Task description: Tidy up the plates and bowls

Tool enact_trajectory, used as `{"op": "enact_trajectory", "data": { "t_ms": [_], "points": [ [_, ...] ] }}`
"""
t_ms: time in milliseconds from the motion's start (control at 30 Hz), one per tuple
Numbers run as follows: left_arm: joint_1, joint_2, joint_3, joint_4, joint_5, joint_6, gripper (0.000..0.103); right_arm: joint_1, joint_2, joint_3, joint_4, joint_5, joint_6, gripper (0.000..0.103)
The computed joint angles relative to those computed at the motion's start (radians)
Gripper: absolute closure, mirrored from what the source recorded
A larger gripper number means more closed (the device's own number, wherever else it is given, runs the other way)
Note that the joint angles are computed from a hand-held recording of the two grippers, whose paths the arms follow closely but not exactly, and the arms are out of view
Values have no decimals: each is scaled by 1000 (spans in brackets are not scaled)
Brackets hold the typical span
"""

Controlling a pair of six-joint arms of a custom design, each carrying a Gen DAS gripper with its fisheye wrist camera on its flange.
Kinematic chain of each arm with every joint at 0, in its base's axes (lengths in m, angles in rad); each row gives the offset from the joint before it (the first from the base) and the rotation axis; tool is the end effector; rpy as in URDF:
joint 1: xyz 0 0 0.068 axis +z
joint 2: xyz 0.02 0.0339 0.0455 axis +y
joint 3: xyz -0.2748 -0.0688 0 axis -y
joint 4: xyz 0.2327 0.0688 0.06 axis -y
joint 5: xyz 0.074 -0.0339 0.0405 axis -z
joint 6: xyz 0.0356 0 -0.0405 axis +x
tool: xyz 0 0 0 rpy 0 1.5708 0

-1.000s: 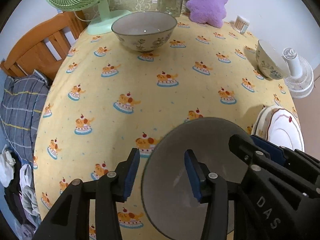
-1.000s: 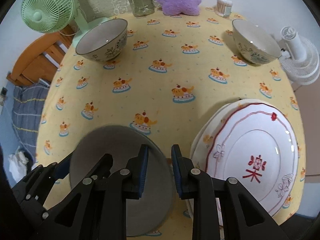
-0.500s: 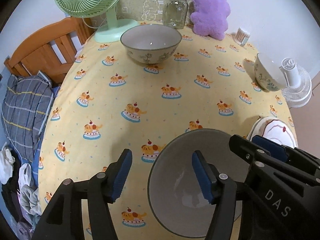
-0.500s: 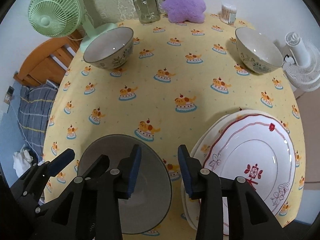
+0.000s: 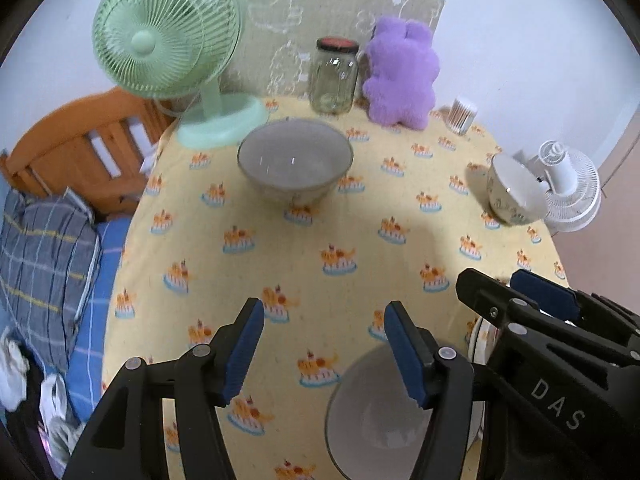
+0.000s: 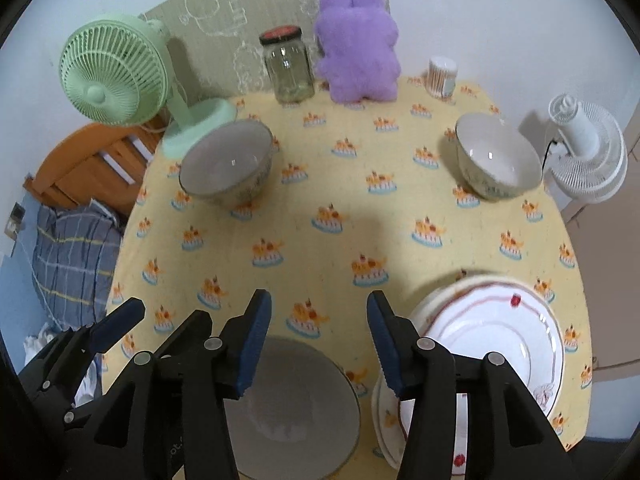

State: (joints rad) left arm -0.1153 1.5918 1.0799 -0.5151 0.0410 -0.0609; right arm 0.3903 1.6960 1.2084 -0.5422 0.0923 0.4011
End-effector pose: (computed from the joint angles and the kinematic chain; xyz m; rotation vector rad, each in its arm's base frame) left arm 0.3125 -0.0377 0.2328 0.0856 2.5996 -0.1169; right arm 0.3197 0.1280 0.2363 0.0474 2.6026 0.1673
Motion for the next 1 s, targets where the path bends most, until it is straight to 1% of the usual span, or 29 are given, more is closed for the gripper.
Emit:
{"op": "enact_trajectory", "data": {
  "t_ms": [133, 200, 300, 367, 400, 500, 533, 567, 633, 767, 867, 1000],
  "points": [
    [26, 33, 51, 24, 14, 52, 37, 22, 23, 50, 12, 56, -9, 49],
    [30, 56, 80, 25, 7, 53, 35, 20, 52, 97, -6, 64, -17, 49],
    [32, 102, 132, 33, 0, 35, 34, 7, 92, 153, -2, 65, -43, 49],
    [26, 137, 168, 38, -20, 25, 34, -8, 125, 188, 3, 49, -64, 49],
    [24, 153, 184, 39, -30, 22, 34, -25, 155, 223, -1, 19, -81, 49],
    [16, 195, 215, 81, -41, 20, 27, -61, 241, 320, -15, -59, -112, 49],
    [11, 210, 223, 103, -54, 13, 23, -67, 264, 347, -16, -69, -123, 49],
    [8, 225, 238, 110, -68, 6, 22, -69, 283, 368, -12, -69, -136, 49],
    [1, 277, 289, 104, -104, -19, 22, -75, 338, 433, -17, -79, -169, 49],
    [6, 385, 400, 65, -154, -91, 22, -96, 463, 585, -47, -152, -217, 49],
    [2, 438, 448, 74, -224, -94, 22, -97, 544, 689, -73, -168, -239, 49],
    [5, 521, 538, 54, -310, -103, 22, -100, 679, 883, -153, -198, -229, 49]
  ]
}}
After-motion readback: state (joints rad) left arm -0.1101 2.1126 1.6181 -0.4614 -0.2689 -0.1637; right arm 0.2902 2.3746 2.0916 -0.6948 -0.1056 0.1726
